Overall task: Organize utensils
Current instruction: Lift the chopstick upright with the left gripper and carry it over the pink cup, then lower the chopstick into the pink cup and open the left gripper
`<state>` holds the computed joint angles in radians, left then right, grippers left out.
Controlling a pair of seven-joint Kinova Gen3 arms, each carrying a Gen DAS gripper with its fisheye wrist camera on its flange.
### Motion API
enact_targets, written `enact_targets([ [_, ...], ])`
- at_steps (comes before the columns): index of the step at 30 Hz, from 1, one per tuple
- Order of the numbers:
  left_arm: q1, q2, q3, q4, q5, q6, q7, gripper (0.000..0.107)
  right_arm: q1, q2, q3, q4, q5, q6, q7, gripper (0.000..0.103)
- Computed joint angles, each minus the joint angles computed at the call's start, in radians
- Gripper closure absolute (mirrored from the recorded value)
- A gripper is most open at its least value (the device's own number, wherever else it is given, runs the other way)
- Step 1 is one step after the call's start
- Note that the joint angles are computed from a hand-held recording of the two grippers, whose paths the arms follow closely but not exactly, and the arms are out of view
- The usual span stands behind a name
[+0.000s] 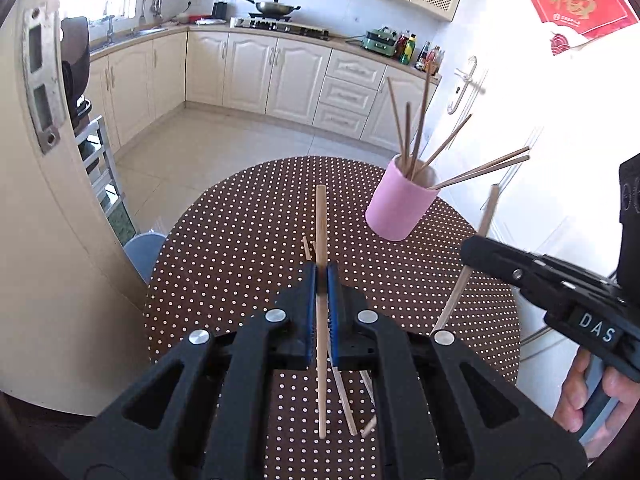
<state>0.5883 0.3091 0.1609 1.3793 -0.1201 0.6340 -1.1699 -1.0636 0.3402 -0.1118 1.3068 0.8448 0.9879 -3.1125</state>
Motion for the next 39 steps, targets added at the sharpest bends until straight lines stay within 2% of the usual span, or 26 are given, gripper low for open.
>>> enact_targets([
  [7, 0.015, -0.058, 0.004, 0.064, -0.028, -0.085, 0.010, 0.102, -0.090, -0.018, 0.004, 0.005, 0.155, 0.138, -0.061, 0.098],
  [15, 0.083, -0.072, -0.030, 0.085, -0.141, -0.211, 0.078, 0.102, -0.104, -0.069, -0.049, 0.041, 0.287, 0.276, -0.083, 0.098],
  [19, 0.079, -0.045, -0.017, 0.042, -0.128, -0.221, 0.079, 0.102, -0.086, -0.086, -0.072, 0.053, 0.313, 0.301, -0.074, 0.098],
  [24, 0.148, -0.012, -0.073, -0.027, -0.187, -0.232, 0.141, 0.102, -0.073, -0.102, -0.089, 0.060, 0.362, 0.327, -0.065, 0.098],
  [26, 0.166, 0.013, -0.082, -0.080, -0.212, -0.214, 0.154, 0.102, -0.071, -0.102, -0.090, 0.061, 0.398, 0.347, -0.061, 0.098],
  [28, 0.204, 0.039, -0.121, -0.133, -0.248, -0.209, 0.196, 0.102, -0.074, -0.099, -0.089, 0.067, 0.445, 0.370, -0.080, 0.098],
  [30, 0.199, 0.063, -0.115, -0.178, -0.243, -0.215, 0.197, 0.102, -0.075, -0.093, -0.083, 0.073, 0.493, 0.400, -0.106, 0.098],
  [35, 0.299, 0.133, -0.223, -0.283, -0.328, -0.219, 0.297, 0.102, -0.032, -0.114, -0.084, 0.144, 0.579, 0.367, -0.220, 0.098],
  [39, 0.337, 0.180, -0.272, -0.337, -0.371, -0.263, 0.342, 0.102, 0.007, -0.113, -0.087, 0.175, 0.631, 0.361, -0.274, 0.098],
])
